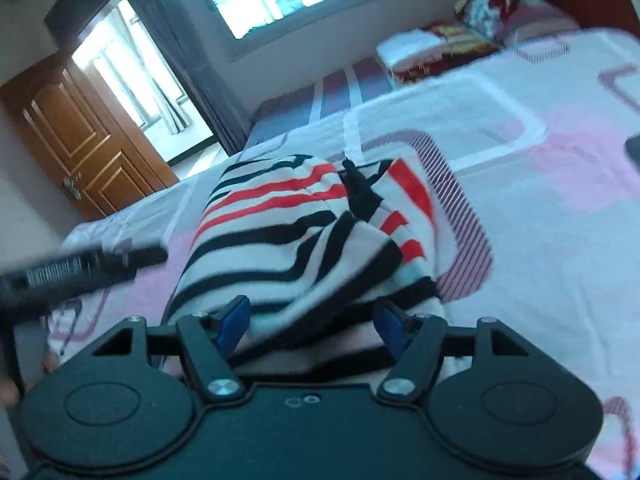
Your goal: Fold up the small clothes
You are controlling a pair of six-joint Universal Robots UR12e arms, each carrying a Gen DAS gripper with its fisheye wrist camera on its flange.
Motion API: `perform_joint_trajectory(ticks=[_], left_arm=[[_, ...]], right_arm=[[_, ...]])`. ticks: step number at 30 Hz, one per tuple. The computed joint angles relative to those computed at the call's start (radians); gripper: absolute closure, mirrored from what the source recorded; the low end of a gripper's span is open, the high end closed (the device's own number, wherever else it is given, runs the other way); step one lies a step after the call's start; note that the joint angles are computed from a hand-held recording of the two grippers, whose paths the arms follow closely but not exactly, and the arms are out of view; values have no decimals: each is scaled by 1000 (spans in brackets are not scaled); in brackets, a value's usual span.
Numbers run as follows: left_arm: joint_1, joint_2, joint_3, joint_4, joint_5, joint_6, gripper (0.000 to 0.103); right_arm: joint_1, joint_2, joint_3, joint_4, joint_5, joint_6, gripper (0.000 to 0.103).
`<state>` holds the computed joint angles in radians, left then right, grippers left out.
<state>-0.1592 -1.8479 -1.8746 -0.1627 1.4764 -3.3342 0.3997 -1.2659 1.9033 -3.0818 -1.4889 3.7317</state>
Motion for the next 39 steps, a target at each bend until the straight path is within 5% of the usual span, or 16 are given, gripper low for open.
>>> perform_joint_trajectory(ticks=[3,6,10,15,19,23,30,34,37,39], left_arm=[[-2,-13,-8,19,21,0,33],[-7,-26,5,21,34,-20,33],[-16,-44,26,24,50,-44,33],[-28,-54,36,48,14,-20,33],[-53,-57,25,51,9,53,33],[-72,-66,17,75,53,85,33],[-61,-37,6,43,23,90,33],[-65,-28,-16,80,18,141,33],[-71,-28,-18,79,29,152,33],[-72,-28,-17,66,34,150,33]], right_arm=[[-26,38,-24,-32,55,93,40],[-40,70,-49,-27,102,125,59],[-27,79,-58,-66,39,99,80],[26,30,-37,-107,-134,-96,81],[38,-2,28,-81,-210,-51,81],[29,8,55,-35,-183,47,78],[40,-63,97,-12,-260,38,45],[66,-80,106,-48,-360,-22,72],[84,-60,91,-109,-385,-88,73],[87,-46,76,-72,-362,-141,74]])
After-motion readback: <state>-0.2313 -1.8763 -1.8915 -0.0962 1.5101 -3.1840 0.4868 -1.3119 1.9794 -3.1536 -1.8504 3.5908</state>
